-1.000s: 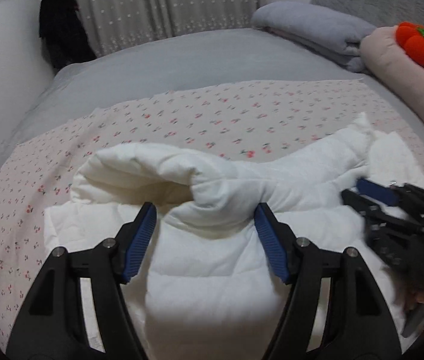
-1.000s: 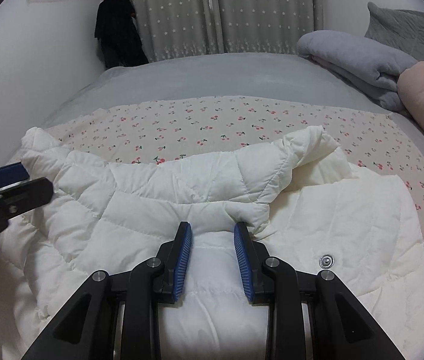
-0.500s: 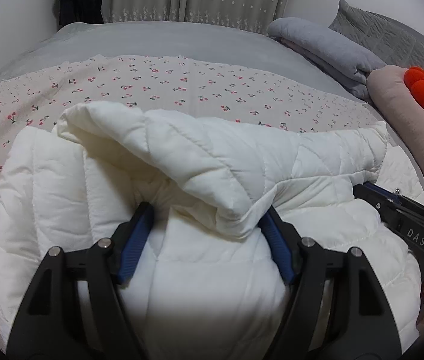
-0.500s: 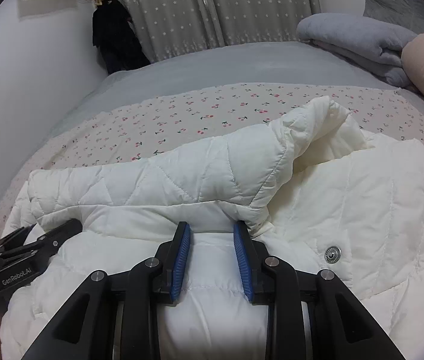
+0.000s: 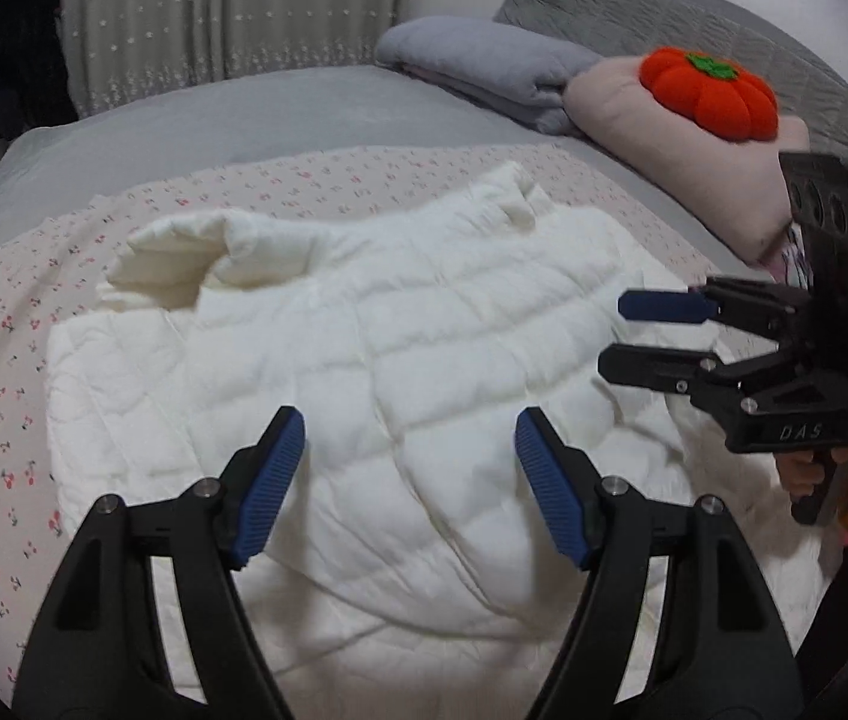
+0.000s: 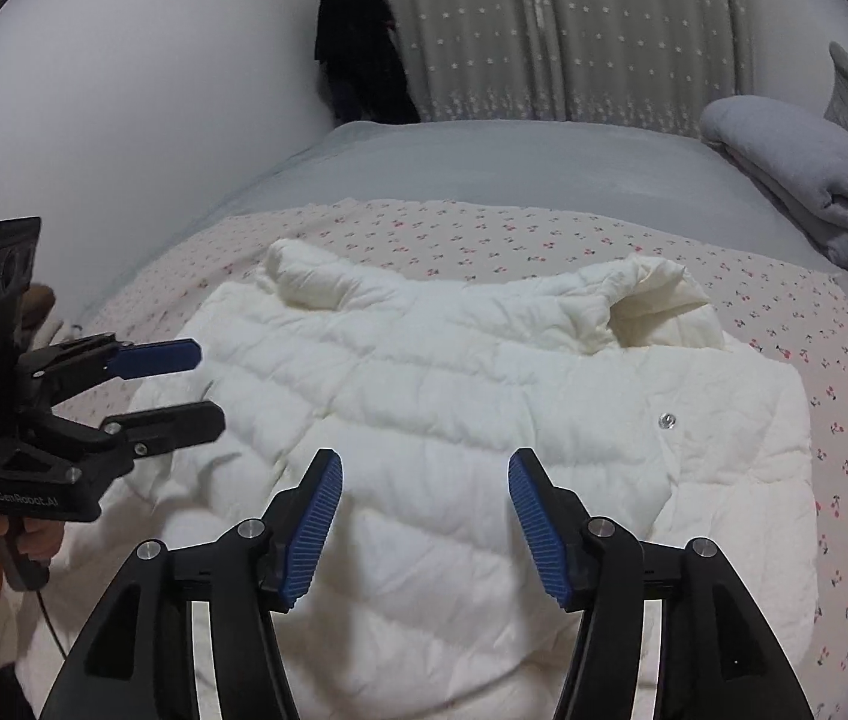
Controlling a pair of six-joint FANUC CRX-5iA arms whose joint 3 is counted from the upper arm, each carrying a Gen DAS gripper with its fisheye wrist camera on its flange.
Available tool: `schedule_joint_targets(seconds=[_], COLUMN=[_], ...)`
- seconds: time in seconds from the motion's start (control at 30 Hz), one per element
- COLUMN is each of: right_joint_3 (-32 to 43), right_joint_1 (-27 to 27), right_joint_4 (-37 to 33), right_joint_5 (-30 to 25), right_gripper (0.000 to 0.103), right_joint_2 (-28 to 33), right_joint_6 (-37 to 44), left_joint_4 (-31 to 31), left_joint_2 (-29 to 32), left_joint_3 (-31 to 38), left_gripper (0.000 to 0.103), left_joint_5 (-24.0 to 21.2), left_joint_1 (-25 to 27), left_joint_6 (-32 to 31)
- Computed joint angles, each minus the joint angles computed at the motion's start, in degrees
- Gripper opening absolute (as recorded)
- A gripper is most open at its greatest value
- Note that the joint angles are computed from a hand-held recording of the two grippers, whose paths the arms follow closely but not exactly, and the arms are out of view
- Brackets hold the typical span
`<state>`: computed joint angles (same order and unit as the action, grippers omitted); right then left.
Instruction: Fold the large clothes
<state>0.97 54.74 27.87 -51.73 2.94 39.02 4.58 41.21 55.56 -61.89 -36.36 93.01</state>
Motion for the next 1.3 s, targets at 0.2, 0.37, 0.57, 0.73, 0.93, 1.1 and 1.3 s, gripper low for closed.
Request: schedule_joint_targets(seconds=[0.2,0.37,0.57,0.73,0.93,1.1,1.3], right_joint_3=[-1.2,0.2,1.5,2.7,-0.6,-5.1,-9.6], right_joint_1=[0.5,1.1,2.6,3.8,7.0,10.9,14.9], right_joint_4=[-3.9,-2.4,-0.3,-1.5,0.2,0.9,0.6], right_joint_5=[-3.5,-6.0,-8.9,-12.1,-13.1,-15.1,-20.0], right_gripper=[0.063,0.063,0.065,0.071,0.080,0.084,0.085], right_joint_2=[2.3,5.1,5.7,3.2,-2.6,-8.4,-15.7], right_joint_6=[3.6,3.5,2.6,2.4,-2.2,-4.9,-8.6], left_joint_4=[-2.8,-7.7,-11.4,-12.7,-12.7,-11.5,-4.7], left_joint_2=[0.1,0.6,3.6,4.2,-2.5,-10.1,-18.9], left_joint_3=[-4.6,-3.3,5.2,10.6,3.0,-7.4,-22.1], left_gripper=[0.074,0.074,0.075,0.076,0.083,0.088,0.098], left_joint_5=[1.0,0.6,-7.0,-13.2,-12.5,-9.3,-5.1], left_joint_1=[-1.2,-2.9,-4.2,-5.0,-5.3,-5.5,-3.5], left_joint_6=[0.5,2.3,4.9,8.1,13.5,14.6,16.6])
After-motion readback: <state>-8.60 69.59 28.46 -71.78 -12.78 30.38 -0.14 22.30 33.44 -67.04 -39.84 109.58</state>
